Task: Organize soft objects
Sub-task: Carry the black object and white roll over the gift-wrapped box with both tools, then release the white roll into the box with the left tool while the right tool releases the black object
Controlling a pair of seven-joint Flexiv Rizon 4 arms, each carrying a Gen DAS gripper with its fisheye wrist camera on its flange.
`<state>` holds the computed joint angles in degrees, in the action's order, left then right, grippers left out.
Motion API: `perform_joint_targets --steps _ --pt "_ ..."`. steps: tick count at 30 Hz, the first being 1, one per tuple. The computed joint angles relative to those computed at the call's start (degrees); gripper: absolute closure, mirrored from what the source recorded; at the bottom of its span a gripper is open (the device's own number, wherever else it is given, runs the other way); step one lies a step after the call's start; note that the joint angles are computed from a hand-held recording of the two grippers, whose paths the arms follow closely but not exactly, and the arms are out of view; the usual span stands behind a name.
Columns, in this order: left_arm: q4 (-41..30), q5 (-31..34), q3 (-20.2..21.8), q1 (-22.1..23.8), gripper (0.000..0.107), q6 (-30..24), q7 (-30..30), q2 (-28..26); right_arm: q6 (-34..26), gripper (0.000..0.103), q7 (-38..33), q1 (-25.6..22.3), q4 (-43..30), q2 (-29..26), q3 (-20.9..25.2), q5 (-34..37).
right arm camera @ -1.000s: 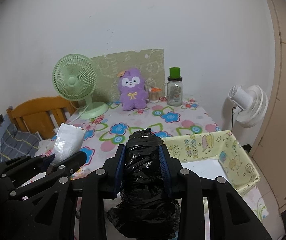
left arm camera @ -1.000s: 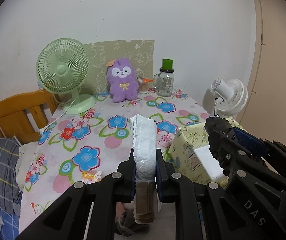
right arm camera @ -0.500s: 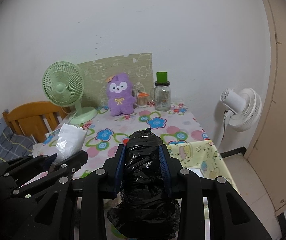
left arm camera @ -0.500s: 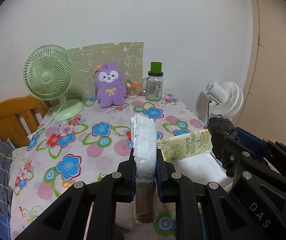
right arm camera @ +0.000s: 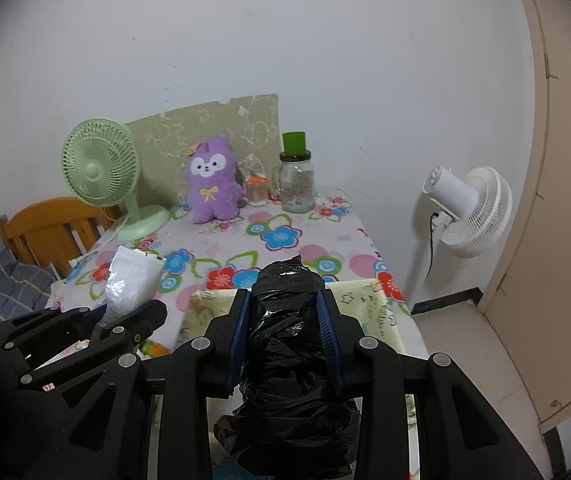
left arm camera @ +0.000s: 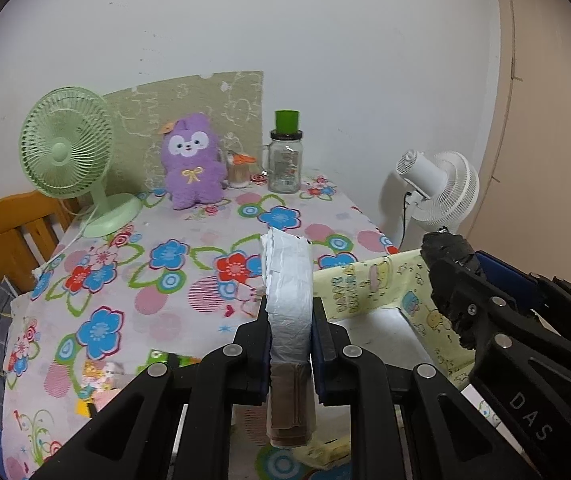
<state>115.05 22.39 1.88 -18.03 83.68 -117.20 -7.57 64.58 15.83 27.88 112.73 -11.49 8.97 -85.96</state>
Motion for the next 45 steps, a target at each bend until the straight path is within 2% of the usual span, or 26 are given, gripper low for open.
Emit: perform_joint_targets --steps 13,18,24,26,28,29,31,34,40,45 --pt "-4.23 -5.18 -0.92 -2.35 0.092 -1.53 5.34 -5.65 2.7 0.066 -1.76 -2.6 1.29 -0.39 -1.15 2.21" --pt "-6.73 -4.85 1.18 -4.72 0.09 -3.52 4.58 -7.91 3.36 0.066 -3.67 -2.97 0.98 -1.59 -1.63 4.33" --pt "-8.63 -4.39 2.34 -5.75 0.072 -4.47 3.44 -9.75 3.23 0.064 -5.05 -2.71 0.71 -2.78 -2.46 7.09" --pt "-9.8 -2.5 3.99 -7.24 0.059 -6.04 1.3 -10.03 3.1 0.064 -5.54 -2.62 0.73 -2.94 -2.65 7.95" --pt "-10.69 -0.16 5.09 -8.14 0.03 -6.92 -0.73 -10.18 3.65 0.063 -4.95 -2.77 1.01 -2.94 -3.01 7.9" --pt "-10.97 0.79 5.29 -8.35 0.028 -7.18 -1.5 -10.21 3.87 0.062 -4.71 -2.88 1.16 -2.9 -3.1 7.96" --pt "-10.49 0.61 3.99 -7.28 0.026 -6.48 -0.52 -10.0 3.35 0.049 -4.45 -2.82 1.36 -2.75 -3.2 7.92" --pt "-9.75 -0.44 2.88 -6.27 0.019 -5.49 0.82 -9.77 2.31 0.036 -2.72 -2.77 1.54 -2.25 -3.34 5.99" --pt "-9.54 1.46 4.16 -7.27 0.011 -5.71 -1.38 -8.71 0.99 0.022 -1.45 -3.17 1.96 -1.15 -2.58 4.13" --pt "-9.38 5.82 4.96 -8.12 0.007 -6.41 -4.75 -7.1 -0.02 0.019 -0.1 -3.3 2.54 -0.02 -1.75 2.77"
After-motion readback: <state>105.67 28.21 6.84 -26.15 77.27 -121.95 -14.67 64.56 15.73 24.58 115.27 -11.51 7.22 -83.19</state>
